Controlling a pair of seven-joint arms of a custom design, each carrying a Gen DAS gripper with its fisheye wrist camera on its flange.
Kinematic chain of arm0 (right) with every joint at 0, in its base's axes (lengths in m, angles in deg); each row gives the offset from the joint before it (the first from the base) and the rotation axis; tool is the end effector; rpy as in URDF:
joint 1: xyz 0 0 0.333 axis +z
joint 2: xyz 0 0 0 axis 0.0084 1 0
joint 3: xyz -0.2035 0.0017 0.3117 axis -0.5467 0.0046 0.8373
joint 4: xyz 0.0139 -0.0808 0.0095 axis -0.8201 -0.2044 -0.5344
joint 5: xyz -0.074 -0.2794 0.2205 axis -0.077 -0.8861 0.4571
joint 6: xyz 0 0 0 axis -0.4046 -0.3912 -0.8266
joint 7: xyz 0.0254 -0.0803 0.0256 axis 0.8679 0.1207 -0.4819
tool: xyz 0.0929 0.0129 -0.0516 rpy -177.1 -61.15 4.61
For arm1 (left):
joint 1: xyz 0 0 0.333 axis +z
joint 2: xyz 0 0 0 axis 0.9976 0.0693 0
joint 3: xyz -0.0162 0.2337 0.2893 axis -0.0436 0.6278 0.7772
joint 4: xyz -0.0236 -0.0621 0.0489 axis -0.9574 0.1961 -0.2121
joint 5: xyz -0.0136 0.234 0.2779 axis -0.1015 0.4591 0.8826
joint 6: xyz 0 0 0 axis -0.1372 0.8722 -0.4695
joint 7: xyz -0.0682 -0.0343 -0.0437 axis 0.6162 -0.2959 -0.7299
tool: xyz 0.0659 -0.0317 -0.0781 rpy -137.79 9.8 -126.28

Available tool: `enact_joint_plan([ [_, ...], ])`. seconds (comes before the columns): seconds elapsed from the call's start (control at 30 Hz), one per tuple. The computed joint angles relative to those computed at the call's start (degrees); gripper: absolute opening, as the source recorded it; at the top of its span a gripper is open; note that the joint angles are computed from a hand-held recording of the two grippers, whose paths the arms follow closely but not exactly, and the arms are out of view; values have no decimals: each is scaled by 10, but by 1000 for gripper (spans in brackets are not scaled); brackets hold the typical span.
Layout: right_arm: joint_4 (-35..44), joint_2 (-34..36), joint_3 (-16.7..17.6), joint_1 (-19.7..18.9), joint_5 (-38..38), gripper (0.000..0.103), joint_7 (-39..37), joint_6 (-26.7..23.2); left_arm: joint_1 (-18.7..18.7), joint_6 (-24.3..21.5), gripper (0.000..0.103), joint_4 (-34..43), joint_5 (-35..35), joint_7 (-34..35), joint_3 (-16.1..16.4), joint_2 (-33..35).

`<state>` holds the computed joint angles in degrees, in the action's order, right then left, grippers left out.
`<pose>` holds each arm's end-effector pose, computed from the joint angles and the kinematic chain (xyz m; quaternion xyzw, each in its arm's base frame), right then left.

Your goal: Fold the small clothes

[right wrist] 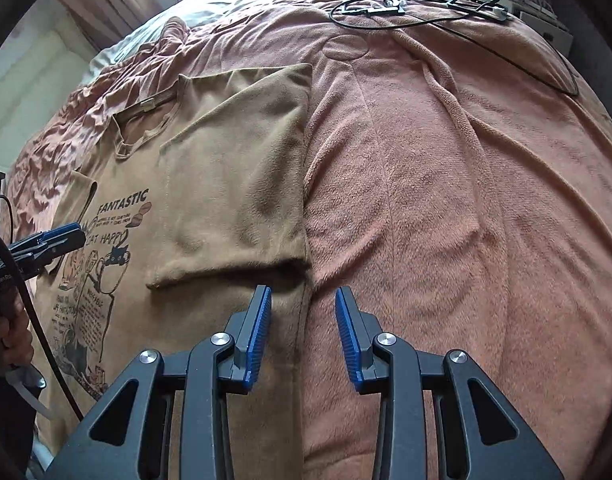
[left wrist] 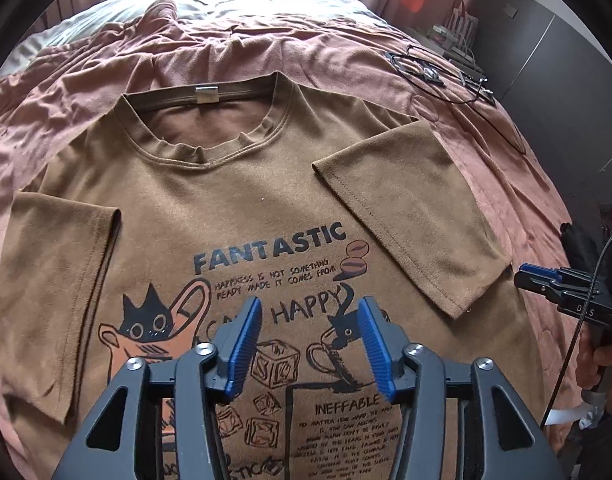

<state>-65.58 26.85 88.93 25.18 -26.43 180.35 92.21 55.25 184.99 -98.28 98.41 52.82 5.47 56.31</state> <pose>0.4164 0.3006 0.5407 -0.7354 0.6091 -0.0679 0.2891 0.4545 -0.4533 0.4568 -0.6865 0.6781 -0.2441 0.0962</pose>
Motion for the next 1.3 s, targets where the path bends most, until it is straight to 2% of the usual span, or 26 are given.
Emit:
enact_joint_plan([
  [0.03, -8, -10, 1, 1, 3, 43, 2, 2, -5, 0, 65, -7, 10, -11, 4, -8],
  [0.07, -17, -23, 4, 1, 0, 58, 7, 5, -8, -3, 68, -13, 18, -21, 6, -18],
  [0.13, -31, -46, 15, -7, -21, 76, 27, 8, -8, -7, 73, -27, 22, -35, 2, -35],
  [0.17, -36, -56, 19, -8, -24, 80, 31, 6, -6, -8, 73, -36, 21, -38, -1, -45],
  [0.27, -53, -86, 20, 1, -2, 80, 16, 2, -1, -16, 79, -60, 24, -50, -11, -77],
  [0.33, -67, -108, 28, -3, -4, 82, 18, -6, 2, -18, 87, -80, 36, -65, -15, -101],
  [0.47, -98, -144, 18, 18, 43, 82, -12, -1, 13, -23, 96, -128, 49, -101, -31, -156],
  [0.6, -134, -184, 17, 27, 82, 82, -29, 18, 26, -35, 97, -175, 41, -119, -50, -211],
  [0.73, -161, -223, 36, 20, 89, 82, -25, 22, 36, -33, 97, -225, 26, -137, -68, -268],
  [0.83, -179, -253, 53, 17, 87, 82, -16, 15, 36, -49, 101, -250, 7, -142, -83, -306],
  [0.93, -198, -286, 72, 13, 79, 82, -7, 10, 31, -68, 102, -270, -13, -143, -97, -340],
  [1.03, -221, -314, 71, 32, 90, 82, -7, 8, 24, -80, 103, -293, -31, -152, -111, -375],
  [1.2, -249, -363, 81, 44, 95, 82, 6, -23, 7, -145, 103, -311, -59, -181, -142, -416],
  [1.3, -268, -389, 76, 63, 109, 82, 7, -38, -10, -161, 103, -330, -71, -201, -154, -445],
])
